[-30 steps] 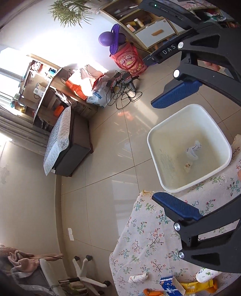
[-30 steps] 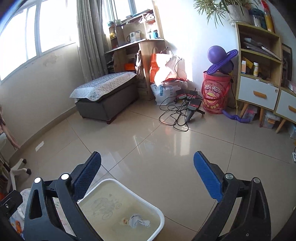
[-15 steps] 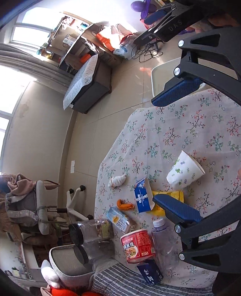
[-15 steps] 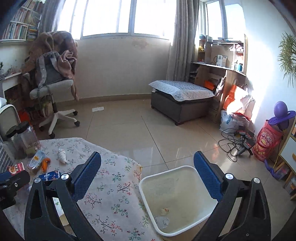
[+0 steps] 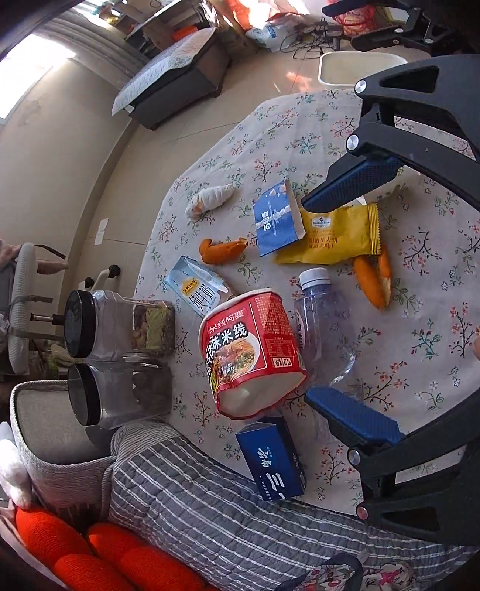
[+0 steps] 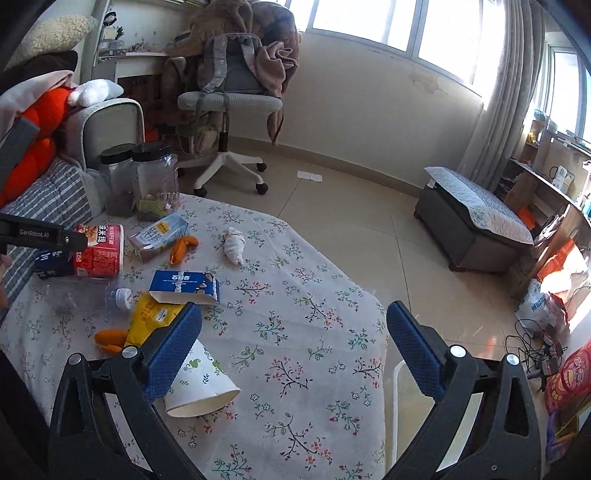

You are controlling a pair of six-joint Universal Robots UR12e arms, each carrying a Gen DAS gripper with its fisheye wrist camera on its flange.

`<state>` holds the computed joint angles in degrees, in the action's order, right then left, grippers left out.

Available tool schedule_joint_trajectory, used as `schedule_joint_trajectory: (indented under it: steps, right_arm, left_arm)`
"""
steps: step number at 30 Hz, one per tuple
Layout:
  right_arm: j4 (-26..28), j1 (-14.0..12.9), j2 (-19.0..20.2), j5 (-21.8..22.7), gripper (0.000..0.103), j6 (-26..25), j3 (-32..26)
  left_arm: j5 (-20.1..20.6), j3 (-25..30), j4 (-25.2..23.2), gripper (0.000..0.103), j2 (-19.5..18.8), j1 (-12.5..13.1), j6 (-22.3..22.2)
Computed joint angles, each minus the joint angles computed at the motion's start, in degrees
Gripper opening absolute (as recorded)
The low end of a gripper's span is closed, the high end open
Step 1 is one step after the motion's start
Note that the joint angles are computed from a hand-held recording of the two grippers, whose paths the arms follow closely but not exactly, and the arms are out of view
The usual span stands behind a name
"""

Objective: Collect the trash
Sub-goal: 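Return both tools to the table, then grasp the light blue milk carton with the left tool and lift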

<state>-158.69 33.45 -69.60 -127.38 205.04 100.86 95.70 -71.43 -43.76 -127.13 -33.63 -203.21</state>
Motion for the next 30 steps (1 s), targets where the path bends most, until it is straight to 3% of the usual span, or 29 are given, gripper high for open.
schedule_joint_trajectory:
  steps: [3, 7, 10, 15, 20, 22, 25, 26, 28, 30]
  right_arm:
    - [2.2, -1.0, -0.2, 2.7, 0.096, 1.3, 0.1]
    - [2.4, -2.4, -1.3, 6.4, 0.096, 4.7, 1.0]
    - [2.6, -2.8, -1.6, 6.3, 0.096, 6.7, 1.5]
    - [4.1, -3.5, -2.1, 6.3, 0.096, 7.9, 2.1]
    - [4.5, -4.1, -2.2, 6.9, 0.096, 8.2, 2.2]
    - [4.4, -4.1, -2.0, 7.3, 0.096, 7.9, 2.0]
    - [4.3, -3.9, -1.5, 7.4, 0.096, 6.7, 1.5]
    - [4.2, -3.8, -1.3, 7.6, 0.096, 6.2, 1.3]
    - [4.2, -3.7, -1.2, 8.0, 0.096, 5.5, 1.2]
    - [4.4, -3.6, -1.0, 8.0, 0.096, 5.5, 0.9]
  left_arm:
    - [3.1, 6.9, -11.7, 0.092, -2.9, 0.1, 8.0]
    - [11.4, 17.9, -28.2, 0.092, -8.6, -1.2, 20.3]
    - [14.8, 25.2, -35.7, 0.092, -12.8, -1.9, 27.1]
    - [18.4, 38.9, -48.5, 0.092, -20.6, -2.1, 29.0]
    - [21.1, 48.3, -58.0, 0.092, -26.4, -1.8, 28.8]
    - [20.5, 49.3, -59.0, 0.092, -27.1, -1.2, 27.8]
    - [18.9, 45.4, -55.5, 0.089, -25.4, -0.5, 26.8]
    - [18.6, 43.2, -53.5, 0.082, -24.4, -0.4, 26.9]
    - [17.5, 38.8, -49.4, 0.078, -22.0, -0.1, 26.8]
    - [13.2, 34.9, -45.6, 0.056, -19.2, 0.7, 25.9]
